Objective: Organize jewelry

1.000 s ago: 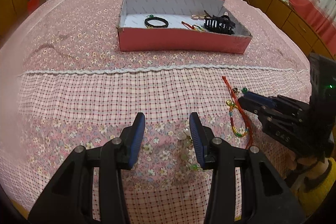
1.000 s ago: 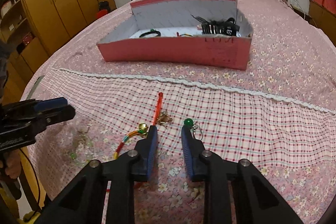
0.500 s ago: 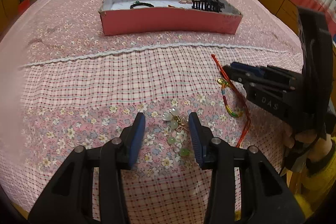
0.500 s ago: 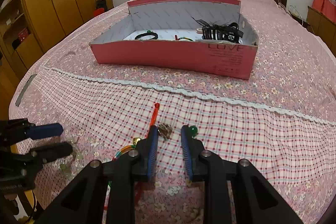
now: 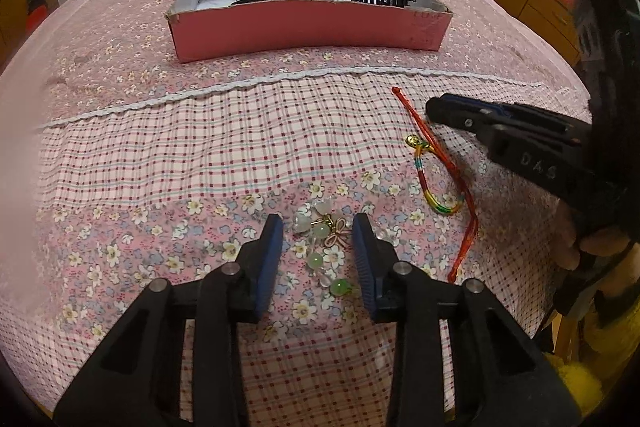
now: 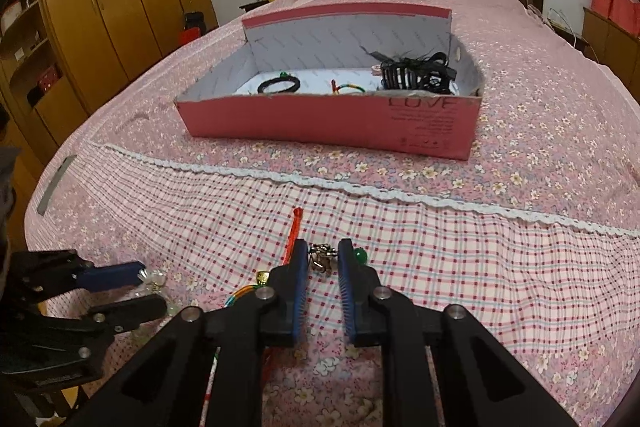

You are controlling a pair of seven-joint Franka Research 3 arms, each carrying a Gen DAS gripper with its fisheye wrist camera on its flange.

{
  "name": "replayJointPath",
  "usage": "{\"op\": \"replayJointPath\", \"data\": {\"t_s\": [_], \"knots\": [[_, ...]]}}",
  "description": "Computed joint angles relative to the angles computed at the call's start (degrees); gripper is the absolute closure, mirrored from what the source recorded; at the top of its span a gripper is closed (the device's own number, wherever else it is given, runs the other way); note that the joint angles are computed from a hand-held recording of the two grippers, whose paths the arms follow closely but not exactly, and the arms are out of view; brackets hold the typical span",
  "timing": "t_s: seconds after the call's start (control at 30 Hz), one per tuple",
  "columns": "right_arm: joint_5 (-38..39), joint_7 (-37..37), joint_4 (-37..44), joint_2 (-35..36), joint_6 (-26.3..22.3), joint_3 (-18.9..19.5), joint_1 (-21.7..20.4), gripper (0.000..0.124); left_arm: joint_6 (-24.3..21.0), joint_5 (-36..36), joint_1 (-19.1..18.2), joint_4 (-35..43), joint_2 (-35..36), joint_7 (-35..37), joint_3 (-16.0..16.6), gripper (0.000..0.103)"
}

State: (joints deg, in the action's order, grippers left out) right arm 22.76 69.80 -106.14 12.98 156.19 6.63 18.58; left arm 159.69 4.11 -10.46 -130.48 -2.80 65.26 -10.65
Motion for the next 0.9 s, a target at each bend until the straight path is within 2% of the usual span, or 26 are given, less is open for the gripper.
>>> {"op": "replayJointPath", "data": {"t_s": [0.13, 0.27, 0.3, 0.37, 0.5, 0.7, 0.9], "knots": [[2.2, -1.5, -1.4, -1.6, 0.4, 0.4, -0.7, 0.107, 0.6, -3.0, -0.4, 0.5, 0.6, 2.4, 0.1, 0.076], [4.1, -2.5, -2.3, -2.9, 0.9, 0.4, -1.0, 0.107, 0.2, 0.0, -0.1, 0.8, 1.0, 0.6, -0.3, 0.077], [4.7, -2.8, -2.6, -3.2, 0.9, 0.5, -1.0, 0.107, 0.5, 0.1, -0.1, 0.6, 0.9, 0.7, -0.3, 0.079], [5.4, -3.2, -2.9, -3.6, 1.2, 0.5, -1.0, 0.107, 1.3, 0.0, -0.1, 0.7, 1.3, 0.9, -0.3, 0.090], [6.5, -4.2, -3.6, -4.5, 1.6, 0.4, -1.0, 0.107, 2.4, -1.5, -0.1, 0.9, 1.8, 2.0, -0.3, 0.092], [8.3, -5.3, -4.3, -5.6, 1.9, 0.2, -1.1, 0.107, 5.1, -9.2, -0.5, -0.6, 0.1, 7.6, 0.2, 0.096], [8.7, -5.6, -4.5, -6.0, 2.5, 0.1, -0.9, 0.107, 6.6, -12.4, -1.1, -2.0, -2.2, 9.1, 1.2, 0.096]]}}
